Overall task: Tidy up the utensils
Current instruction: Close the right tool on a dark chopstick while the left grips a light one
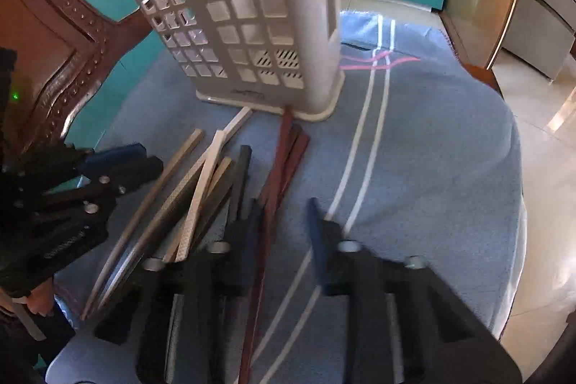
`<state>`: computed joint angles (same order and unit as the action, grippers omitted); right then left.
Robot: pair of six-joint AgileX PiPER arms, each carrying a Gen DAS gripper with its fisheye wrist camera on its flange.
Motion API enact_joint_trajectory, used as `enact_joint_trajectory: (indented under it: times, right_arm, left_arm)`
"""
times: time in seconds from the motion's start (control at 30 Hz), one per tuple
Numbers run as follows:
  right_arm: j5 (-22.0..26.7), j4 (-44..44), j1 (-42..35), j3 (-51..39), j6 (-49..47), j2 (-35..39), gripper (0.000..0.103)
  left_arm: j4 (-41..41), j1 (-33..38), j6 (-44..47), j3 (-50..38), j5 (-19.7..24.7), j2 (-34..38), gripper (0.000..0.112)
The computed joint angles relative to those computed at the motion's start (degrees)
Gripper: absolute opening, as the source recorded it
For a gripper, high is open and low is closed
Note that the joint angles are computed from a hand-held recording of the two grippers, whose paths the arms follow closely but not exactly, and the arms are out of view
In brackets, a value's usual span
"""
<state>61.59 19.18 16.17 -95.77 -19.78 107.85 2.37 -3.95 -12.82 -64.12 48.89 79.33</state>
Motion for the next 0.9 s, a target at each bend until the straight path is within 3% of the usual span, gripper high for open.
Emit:
enact_joint_trajectory:
  times: [0.23,0.4,0.57,0.7,0.9]
  right_arm:
    - [4.40,-5.62,-3.34,-3.06,2.60,-0.25,0.007]
    - [1.32,-4.21,-4.42,-1.47,1.45,-2.52,0.017]
    - [-2.48,-6.68,-2.74,0.86,3.20,-4.65,0.026]
    - [-5.54,-8.02,-2.16,1.54,3.84,-3.21,0.027]
    - [-8.80,-13.36,1.38,1.17,7.28,-0.45,0.027]
  left_arm:
    - [-1.10,1.61,0.72,1.80,-3.35,2.60,0.026]
    - [-0.76,1.22,-0.26,1.41,-4.85,4.60,0.027]
    - [3.28,-2.01,-5.84,-1.18,-3.46,6.16,0.027]
    - [5.38,-4.20,-8.57,-4.79,-0.79,7.56,0.027]
    - [8.74,-7.46,-12.80,-7.34,-0.94,10.70,0.030]
